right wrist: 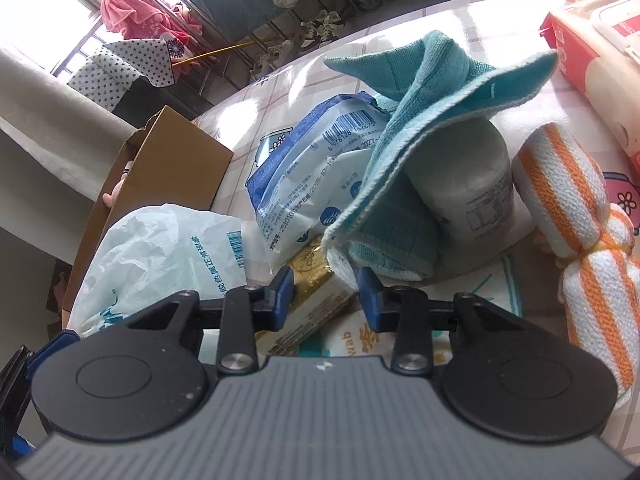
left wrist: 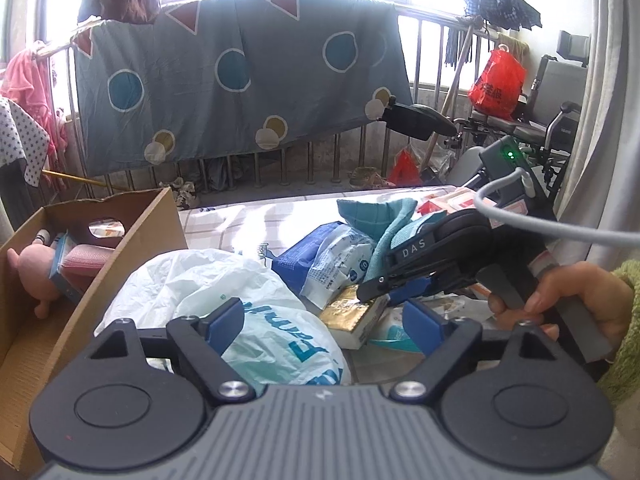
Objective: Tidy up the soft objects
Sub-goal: 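Lower the left gripper around the gold package while the right gripper approaches the striped towel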
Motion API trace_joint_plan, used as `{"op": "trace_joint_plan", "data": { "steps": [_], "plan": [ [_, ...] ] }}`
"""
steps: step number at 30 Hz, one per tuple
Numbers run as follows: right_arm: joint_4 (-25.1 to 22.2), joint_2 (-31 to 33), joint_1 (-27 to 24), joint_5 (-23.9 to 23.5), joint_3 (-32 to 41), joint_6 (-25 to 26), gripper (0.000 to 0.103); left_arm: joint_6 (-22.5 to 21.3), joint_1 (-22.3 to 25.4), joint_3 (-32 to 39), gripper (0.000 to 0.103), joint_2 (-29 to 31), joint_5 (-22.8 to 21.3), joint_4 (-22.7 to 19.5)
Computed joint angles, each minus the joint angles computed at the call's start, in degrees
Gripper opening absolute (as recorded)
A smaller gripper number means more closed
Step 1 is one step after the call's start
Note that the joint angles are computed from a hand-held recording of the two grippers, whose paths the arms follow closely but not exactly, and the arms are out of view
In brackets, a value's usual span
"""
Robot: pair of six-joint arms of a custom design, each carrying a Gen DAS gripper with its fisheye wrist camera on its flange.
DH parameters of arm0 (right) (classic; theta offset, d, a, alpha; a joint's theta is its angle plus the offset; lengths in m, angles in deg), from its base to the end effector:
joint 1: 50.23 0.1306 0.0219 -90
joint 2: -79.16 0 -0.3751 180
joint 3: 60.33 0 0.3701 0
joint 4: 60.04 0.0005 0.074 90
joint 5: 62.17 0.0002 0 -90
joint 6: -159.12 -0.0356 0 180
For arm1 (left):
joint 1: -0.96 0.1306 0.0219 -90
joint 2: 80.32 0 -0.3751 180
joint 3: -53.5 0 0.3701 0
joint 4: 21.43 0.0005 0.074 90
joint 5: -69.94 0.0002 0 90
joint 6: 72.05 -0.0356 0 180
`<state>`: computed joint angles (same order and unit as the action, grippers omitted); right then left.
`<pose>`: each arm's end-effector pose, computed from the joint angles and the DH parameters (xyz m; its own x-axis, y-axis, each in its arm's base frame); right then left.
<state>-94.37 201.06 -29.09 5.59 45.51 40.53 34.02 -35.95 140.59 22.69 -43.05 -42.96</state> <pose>0.5958 0.2443 0.2641 -0.8984 0.1275 -0.4203 -0.1469 0.8146 0.5611 0.4453 -0.3177 0.3295 -0.5516 0.0956 -0.8286 0.1584 0.9873 0.0085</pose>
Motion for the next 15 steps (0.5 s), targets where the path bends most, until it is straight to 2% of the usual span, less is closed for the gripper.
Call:
{"op": "trace_joint_plan", "data": {
  "steps": [2, 6, 10, 15],
  "plan": [
    [0.9, -0.5, -0.2, -0.6, -0.9, -0.3, 0.031, -1.1, -0.4, -0.8, 0.087, -0.6, -1.1, 0.7],
    [3.1, -3.0, -1.5, -4.9, -4.4, -1.0, 0.027, -3.3, -1.3, -2.6, 0.086, -2.0, -1.8, 1.8],
    [5.9, -7.2, -2.6, -8.5, -9.4, -2.2, 0.026, -2.1, -2.1, -5.6, 0.086, -4.5, 0.8, 4.3],
    [8.8, -14.5, -4.2, -14.6, -18.0, -2.0, 0.025, -2.0, -4.2, -6.4, 0.086, -6.5, 3.8, 2.5]
  ]
}}
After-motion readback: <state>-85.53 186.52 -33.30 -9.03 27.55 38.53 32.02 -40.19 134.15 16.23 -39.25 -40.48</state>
